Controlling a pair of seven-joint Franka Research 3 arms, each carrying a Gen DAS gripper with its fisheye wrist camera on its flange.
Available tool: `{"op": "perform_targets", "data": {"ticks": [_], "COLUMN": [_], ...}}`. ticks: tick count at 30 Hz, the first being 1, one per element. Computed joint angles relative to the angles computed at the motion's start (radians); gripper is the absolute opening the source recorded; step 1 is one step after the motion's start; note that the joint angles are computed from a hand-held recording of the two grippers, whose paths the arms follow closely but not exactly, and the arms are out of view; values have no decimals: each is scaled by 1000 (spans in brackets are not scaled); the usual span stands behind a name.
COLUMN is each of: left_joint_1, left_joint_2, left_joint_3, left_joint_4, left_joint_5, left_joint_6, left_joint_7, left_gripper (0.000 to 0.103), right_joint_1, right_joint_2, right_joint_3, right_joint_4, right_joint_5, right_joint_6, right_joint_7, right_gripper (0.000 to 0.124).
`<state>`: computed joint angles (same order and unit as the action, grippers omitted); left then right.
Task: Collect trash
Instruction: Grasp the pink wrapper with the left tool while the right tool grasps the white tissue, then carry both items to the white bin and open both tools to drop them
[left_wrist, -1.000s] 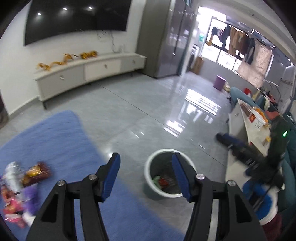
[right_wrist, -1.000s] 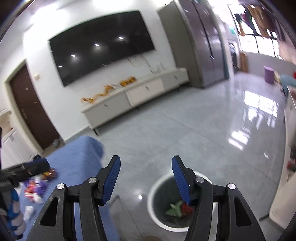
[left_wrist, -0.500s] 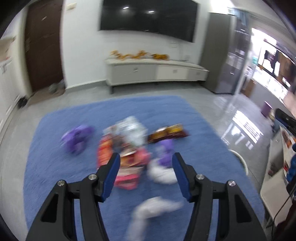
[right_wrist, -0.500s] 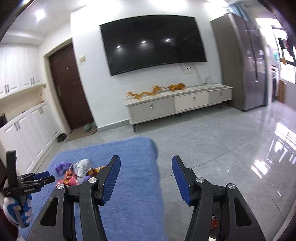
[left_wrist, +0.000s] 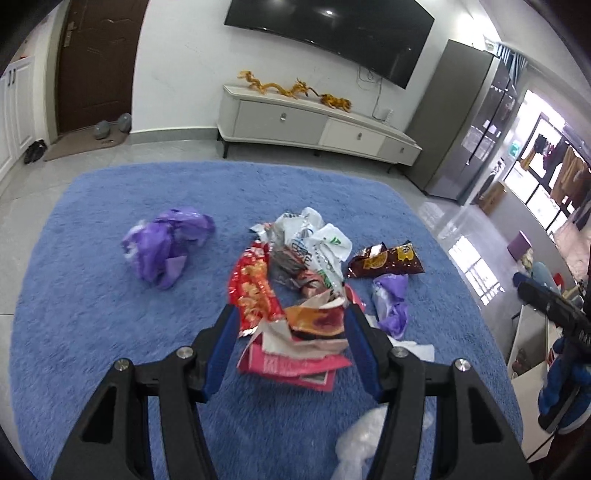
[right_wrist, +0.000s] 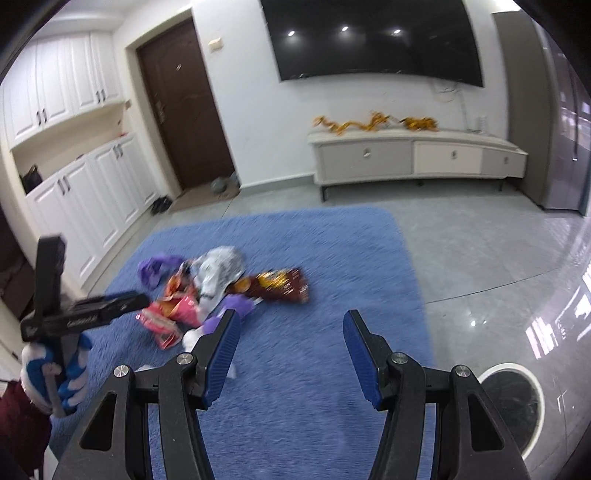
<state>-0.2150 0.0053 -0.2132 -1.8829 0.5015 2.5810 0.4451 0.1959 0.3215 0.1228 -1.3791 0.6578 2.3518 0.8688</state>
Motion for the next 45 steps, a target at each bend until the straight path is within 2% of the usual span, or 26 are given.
{"op": "perform_targets", "data": {"ticks": [5,9,14,18,23,26,27,28,31,35,41,45], "left_joint_1": [-3,-9,-13,-11,-15,-17,-17,-19,-20,-22,-19,-16], "left_joint_2": [42,22,-11,-38,-58,-68,-70,-71,-68,-69,-115,-148], "left_joint_3": [2,1,-7,-8,-16,-23,-24,-24,-31,-37,-54,-70], "left_joint_4": [7,-36,-100,-144,-174,-185,-187,-188,-179,-169,-188,-182], "left_joint_5": [-57,-50,-107,-113,-139,-128,-127,-130,-103,-42,60,115], "left_joint_6": [28,62,91,137,156,157,158,160,136,114,82,34], "left_joint_7": [70,79,126,106,125,108,107,109,94,46,-83,-141], "left_gripper": [57,56,56,55,54,53,53,51,45,37,35,34], "right_joint_1": [25,45,61,78,90,92,93,93,87,66,18,-10], "right_joint_2": [21,39,67,109,184,214,222,220,192,152,66,-8], "right_joint_3": [8,15,24,29,35,37,38,39,43,43,43,33], "right_joint_4": [11,21,48,105,202,240,247,240,193,147,55,-27], "right_joint_5": [-41,-67,-83,-101,-118,-127,-130,-132,-120,-81,28,118], "right_joint_6": [-53,-93,-148,-194,-276,-313,-328,-329,-315,-308,-304,-290], "right_joint_7": [-2,-7,-22,-23,-5,3,0,-7,-42,-68,-131,-181], "right_gripper": [56,56,56,56,55,45,37,29,19,15,15,15]}}
